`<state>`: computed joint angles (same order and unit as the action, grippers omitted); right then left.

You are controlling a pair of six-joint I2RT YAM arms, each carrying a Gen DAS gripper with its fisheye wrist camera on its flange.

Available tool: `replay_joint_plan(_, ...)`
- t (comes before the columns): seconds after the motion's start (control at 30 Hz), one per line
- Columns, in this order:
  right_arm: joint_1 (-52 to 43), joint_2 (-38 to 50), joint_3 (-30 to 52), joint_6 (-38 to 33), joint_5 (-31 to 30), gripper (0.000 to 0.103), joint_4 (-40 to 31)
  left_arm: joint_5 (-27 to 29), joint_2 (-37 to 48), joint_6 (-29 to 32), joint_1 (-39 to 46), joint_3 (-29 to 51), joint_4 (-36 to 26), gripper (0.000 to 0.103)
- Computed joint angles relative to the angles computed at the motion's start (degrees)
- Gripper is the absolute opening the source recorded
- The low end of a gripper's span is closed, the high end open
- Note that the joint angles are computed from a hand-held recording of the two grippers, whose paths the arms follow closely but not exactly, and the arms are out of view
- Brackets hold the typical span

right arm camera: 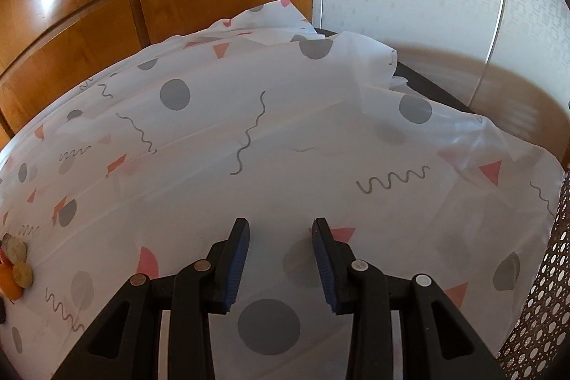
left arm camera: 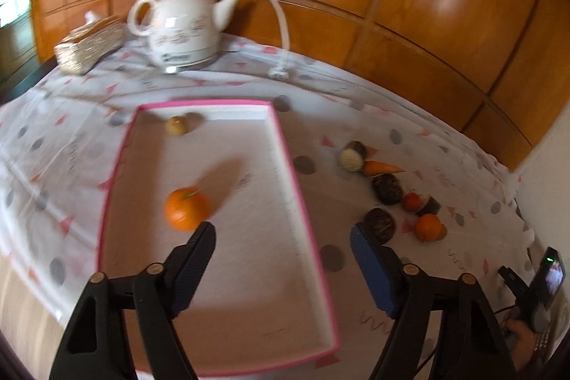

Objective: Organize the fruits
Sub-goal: 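Move the right tool back toward the remaining produce, then grasp the sliced eggplant piece with the left tool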

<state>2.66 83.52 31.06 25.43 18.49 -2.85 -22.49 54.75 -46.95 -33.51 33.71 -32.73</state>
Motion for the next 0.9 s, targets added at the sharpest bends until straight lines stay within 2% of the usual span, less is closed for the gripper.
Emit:
replay_joint_plan(0.17,-0.6,1.7,0.6,-0.3,-0.2,0.038,1.2,6.6,9.0,7.4,4.1,3.5,8.2,0.067)
replay_joint_plan(0.27,-0.6,1.8,0.7,-0.2,-0.2,0.039,1.2,10.1,16.0,9.9,6.3,6.6,12.0,0.062)
replay_joint_plan(0.33,-0.7,2.1,0.8,-0.4,-0.7,0.044,1.6,11.8,20.9,11.6,7.5,9.1,14.1,0.061)
replay_joint_plan(0.6,0.4,2.8,1.1,-0.2,-0.3,0.053,1.8,15.7,36.2,15.9,10.6,18.2,18.8,0.059)
replay_joint_plan(0.77,1.2,2.6,0.8,0.2,0.0,0.057,1.7,18.5,43.9,16.7,13.1,23.3,19.8,0.048)
replay_joint_plan(0.9,1.3,2.2,0.5,0.9,-0.4,0.058,1.9,20.1,48.5,16.1,14.0,26.4,20.6,0.048)
